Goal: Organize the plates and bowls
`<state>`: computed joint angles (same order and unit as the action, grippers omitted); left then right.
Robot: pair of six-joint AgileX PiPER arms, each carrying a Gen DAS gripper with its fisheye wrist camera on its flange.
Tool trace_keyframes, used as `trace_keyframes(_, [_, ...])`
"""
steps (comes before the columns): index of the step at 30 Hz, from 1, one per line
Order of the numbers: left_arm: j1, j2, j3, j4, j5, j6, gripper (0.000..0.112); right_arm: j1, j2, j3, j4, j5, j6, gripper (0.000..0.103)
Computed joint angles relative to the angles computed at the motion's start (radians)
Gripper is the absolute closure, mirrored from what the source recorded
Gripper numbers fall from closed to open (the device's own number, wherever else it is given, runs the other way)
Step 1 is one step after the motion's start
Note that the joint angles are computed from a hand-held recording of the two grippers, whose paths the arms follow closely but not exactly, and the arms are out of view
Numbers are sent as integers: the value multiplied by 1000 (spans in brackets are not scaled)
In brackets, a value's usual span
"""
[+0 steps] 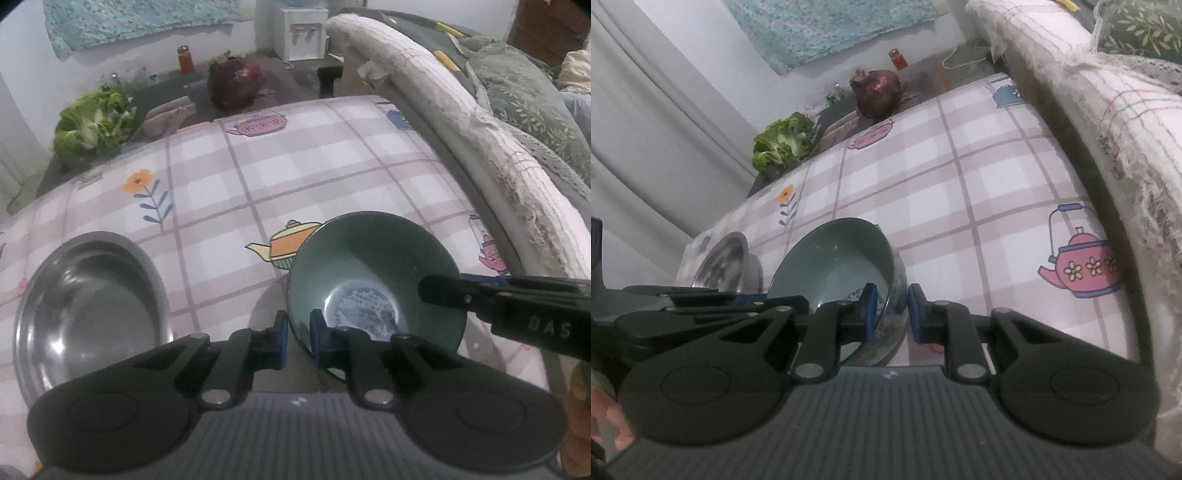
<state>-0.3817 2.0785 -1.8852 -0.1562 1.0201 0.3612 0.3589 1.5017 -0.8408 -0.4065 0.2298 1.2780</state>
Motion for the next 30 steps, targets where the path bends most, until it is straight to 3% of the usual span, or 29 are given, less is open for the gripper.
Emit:
trace_keyframes(7, [39, -30, 22, 14, -8, -9, 100, 11, 34, -41, 93, -27, -114, 86])
trace_keyframes(13, [57, -24, 22, -2, 0, 2, 99, 21, 69, -76, 86, -21, -128, 86])
trace_keyframes(19, [54, 24, -32, -5, 58, -12, 95, -6, 74, -59, 310, -59, -331, 83])
trace_keyframes(30, [45, 35, -29, 7, 64, -36, 93, 12, 120, -113, 256, -9, -292, 80])
